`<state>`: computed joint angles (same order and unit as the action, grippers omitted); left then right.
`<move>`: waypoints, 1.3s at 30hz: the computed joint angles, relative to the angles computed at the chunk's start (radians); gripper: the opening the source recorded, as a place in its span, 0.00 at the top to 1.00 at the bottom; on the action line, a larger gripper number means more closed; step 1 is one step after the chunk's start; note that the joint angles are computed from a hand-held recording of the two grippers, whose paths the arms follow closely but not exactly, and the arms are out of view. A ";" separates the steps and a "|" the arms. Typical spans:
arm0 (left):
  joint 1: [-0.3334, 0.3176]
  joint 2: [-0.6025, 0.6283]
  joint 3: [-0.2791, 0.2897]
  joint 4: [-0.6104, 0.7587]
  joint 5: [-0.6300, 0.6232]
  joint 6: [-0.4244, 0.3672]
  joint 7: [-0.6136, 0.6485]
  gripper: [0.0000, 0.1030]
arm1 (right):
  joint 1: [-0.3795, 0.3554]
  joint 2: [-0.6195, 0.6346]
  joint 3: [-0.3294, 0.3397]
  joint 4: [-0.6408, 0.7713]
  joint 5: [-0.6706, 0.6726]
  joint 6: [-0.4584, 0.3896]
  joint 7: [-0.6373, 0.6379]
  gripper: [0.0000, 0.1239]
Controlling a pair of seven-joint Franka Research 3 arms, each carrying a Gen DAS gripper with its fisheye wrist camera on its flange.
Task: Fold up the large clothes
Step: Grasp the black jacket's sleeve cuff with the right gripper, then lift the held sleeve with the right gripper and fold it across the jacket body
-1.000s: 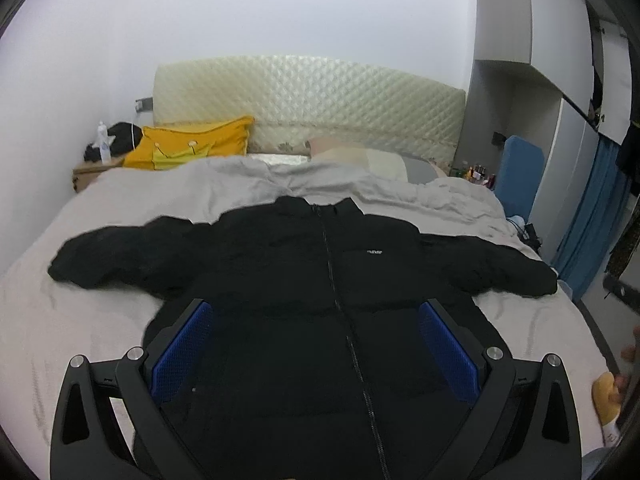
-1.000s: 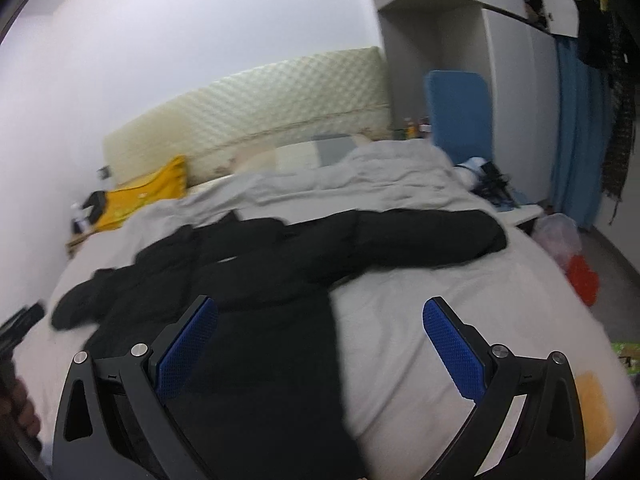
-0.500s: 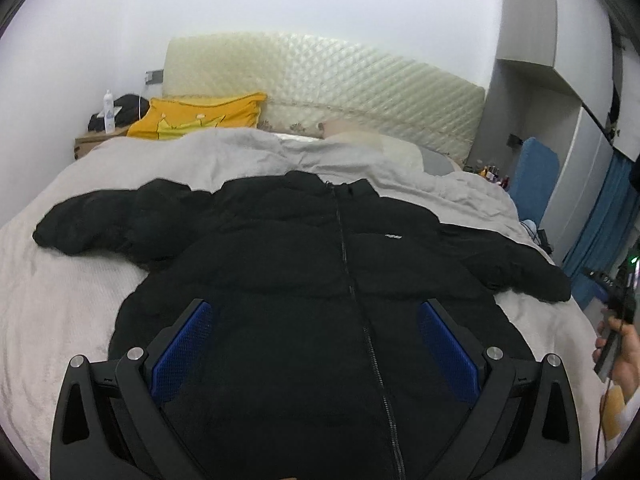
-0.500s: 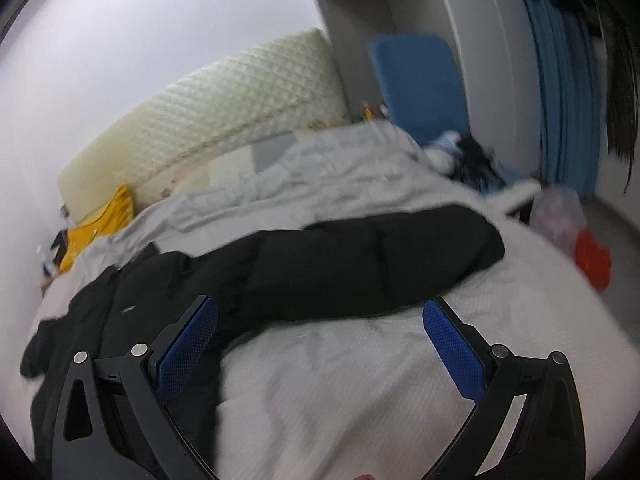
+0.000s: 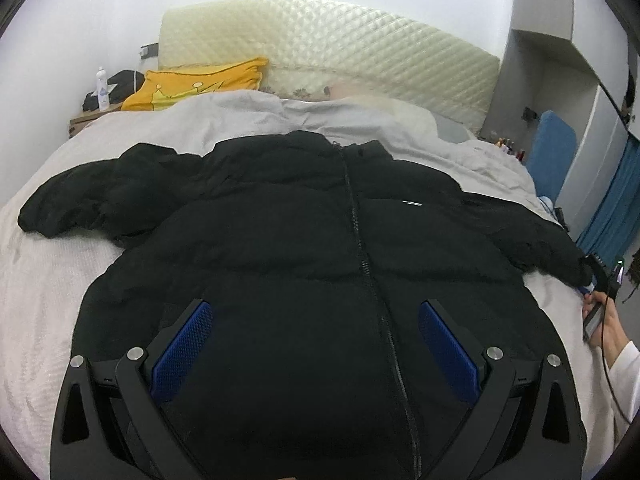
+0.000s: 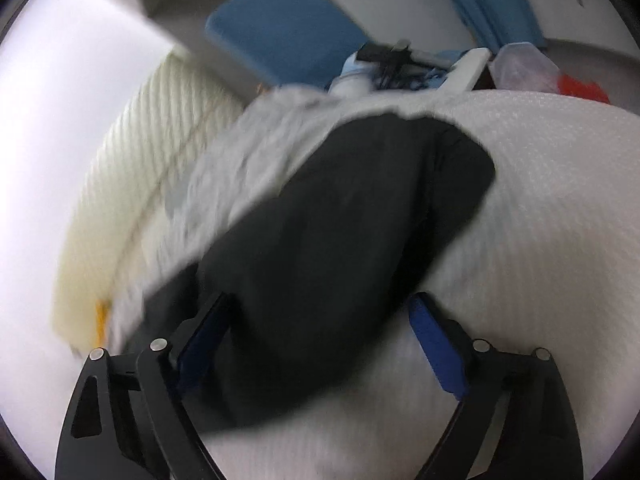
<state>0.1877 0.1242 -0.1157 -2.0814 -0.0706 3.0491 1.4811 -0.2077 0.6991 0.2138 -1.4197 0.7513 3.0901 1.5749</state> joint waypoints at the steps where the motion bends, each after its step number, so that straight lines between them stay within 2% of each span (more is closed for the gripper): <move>1: -0.017 0.016 0.024 0.013 0.041 0.000 -0.042 0.00 | 0.003 0.030 -0.004 0.041 -0.001 0.012 0.009 0.30; 3: -0.040 0.029 0.058 0.021 0.111 0.002 -0.119 0.00 | 0.037 0.078 -0.054 0.111 -0.028 0.016 0.060 0.36; 6: -0.059 0.057 0.091 0.048 0.202 -0.003 -0.210 0.00 | 0.082 0.131 -0.135 0.189 -0.082 -0.004 0.169 0.54; 7: -0.058 0.070 0.093 0.062 0.221 -0.015 -0.226 0.00 | 0.082 0.146 -0.141 0.212 -0.099 -0.014 0.191 0.64; 9: -0.064 0.080 0.105 0.073 0.268 -0.032 -0.265 0.00 | 0.081 0.174 -0.151 0.260 -0.137 -0.035 0.218 0.73; 11: -0.075 0.080 0.123 0.073 0.320 -0.035 -0.313 0.00 | 0.093 0.173 -0.174 0.272 -0.181 -0.053 0.236 0.85; 14: -0.077 0.066 0.131 0.064 0.378 -0.035 -0.359 0.00 | 0.106 0.149 -0.200 0.259 -0.233 -0.057 0.251 0.93; 17: -0.119 0.047 0.190 0.053 0.530 -0.026 -0.487 0.00 | 0.126 0.091 -0.240 0.207 -0.265 -0.033 0.280 0.95; 20: -0.096 0.031 0.174 0.048 0.571 -0.031 -0.517 0.00 | 0.146 0.039 -0.286 0.193 -0.307 -0.055 0.315 0.96; 22: -0.097 0.018 0.186 0.042 0.622 -0.034 -0.585 0.00 | 0.165 0.009 -0.315 0.196 -0.350 -0.084 0.332 0.96; 23: -0.076 0.012 0.166 0.035 0.595 -0.033 -0.563 0.00 | 0.174 -0.006 -0.325 0.193 -0.371 -0.089 0.335 0.96; 26: -0.005 -0.013 0.086 0.002 0.412 -0.028 -0.394 0.00 | 0.205 -0.062 -0.350 0.182 -0.425 -0.104 0.351 0.96; 28: 0.018 -0.036 0.058 -0.026 0.315 -0.017 -0.294 0.00 | 0.221 -0.092 -0.358 0.177 -0.452 -0.107 0.365 0.96; 31: 0.009 -0.073 0.071 -0.062 0.300 0.002 -0.258 0.00 | 0.284 -0.157 -0.401 0.162 -0.527 -0.119 0.398 0.95; 34: 0.008 -0.116 0.065 -0.106 0.193 0.026 -0.120 0.00 | 0.317 -0.203 -0.398 0.162 -0.583 -0.133 0.400 0.95; 36: 0.001 -0.143 0.079 -0.136 0.209 0.055 -0.114 0.00 | 0.359 -0.226 -0.413 0.187 -0.643 -0.169 0.412 0.95; 39: -0.025 -0.178 0.103 -0.174 0.153 0.074 -0.033 0.00 | 0.405 -0.233 -0.412 0.252 -0.727 -0.219 0.421 0.94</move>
